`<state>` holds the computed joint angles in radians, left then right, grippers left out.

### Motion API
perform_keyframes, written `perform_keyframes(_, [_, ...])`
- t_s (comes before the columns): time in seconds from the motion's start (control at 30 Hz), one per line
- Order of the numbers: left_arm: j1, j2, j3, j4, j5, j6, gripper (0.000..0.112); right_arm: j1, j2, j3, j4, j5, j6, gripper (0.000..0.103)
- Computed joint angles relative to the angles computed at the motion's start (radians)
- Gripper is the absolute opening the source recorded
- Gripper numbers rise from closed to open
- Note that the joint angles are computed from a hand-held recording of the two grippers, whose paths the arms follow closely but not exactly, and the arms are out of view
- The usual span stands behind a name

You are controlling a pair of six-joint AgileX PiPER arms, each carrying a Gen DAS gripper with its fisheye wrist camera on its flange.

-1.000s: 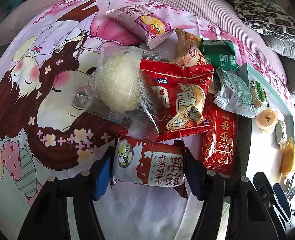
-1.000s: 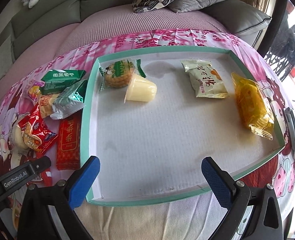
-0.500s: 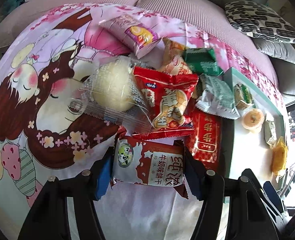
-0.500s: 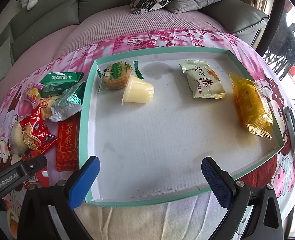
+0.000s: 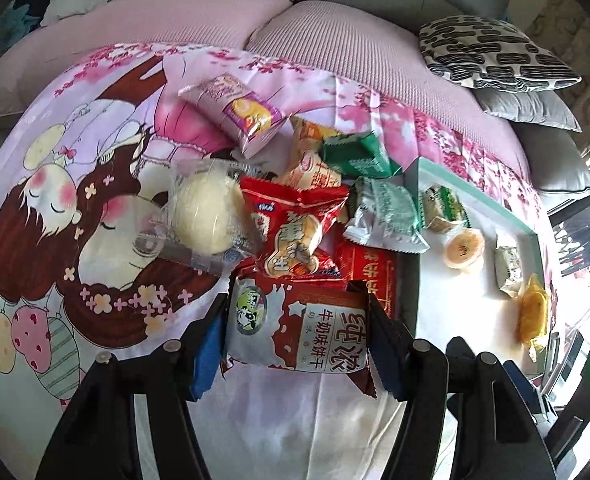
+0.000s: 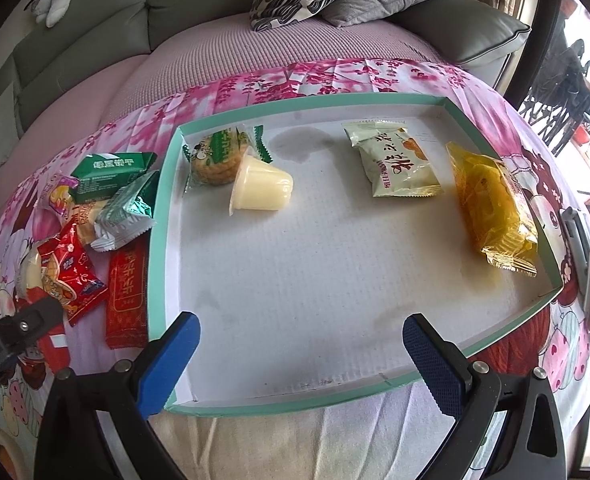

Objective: Organize snacks
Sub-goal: 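Grasp the white-red milk biscuit packet with the left tool, then grasp the red nice wafer packet with the right tool while the left tool holds its packet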

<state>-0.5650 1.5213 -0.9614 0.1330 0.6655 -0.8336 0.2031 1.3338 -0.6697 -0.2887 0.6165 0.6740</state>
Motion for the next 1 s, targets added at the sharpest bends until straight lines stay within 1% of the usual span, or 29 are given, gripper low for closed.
perform_keyframes(0.1, [-0.014, -0.028, -0.001, 0.021, 0.01, -0.018, 0.066, 0.005, 0.001, 0.0, -0.005, 0.002, 0.007, 0.103])
perform_keyframes(0.2, [-0.007, 0.001, -0.035, 0.026, -0.002, -0.013, 0.066, 0.008, 0.001, 0.001, -0.01, 0.002, 0.013, 0.103])
perform_keyframes(0.27, [-0.009, -0.005, -0.044, 0.059, 0.004, -0.037, 0.066, 0.011, 0.0, 0.001, -0.015, 0.002, 0.021, 0.103])
perform_keyframes(0.53, [0.02, -0.064, -0.036, 0.114, 0.008, -0.062, 0.066, 0.031, -0.008, 0.003, -0.03, -0.009, 0.028, 0.103])
perform_keyframes(0.77, [0.098, -0.103, -0.025, 0.156, 0.013, -0.068, 0.066, 0.066, -0.038, 0.0, -0.032, -0.047, 0.031, 0.103])
perform_keyframes(1.0, [0.195, -0.081, -0.027, 0.118, 0.001, 0.002, 0.066, 0.117, 0.0, -0.035, 0.021, -0.085, -0.01, 0.103])
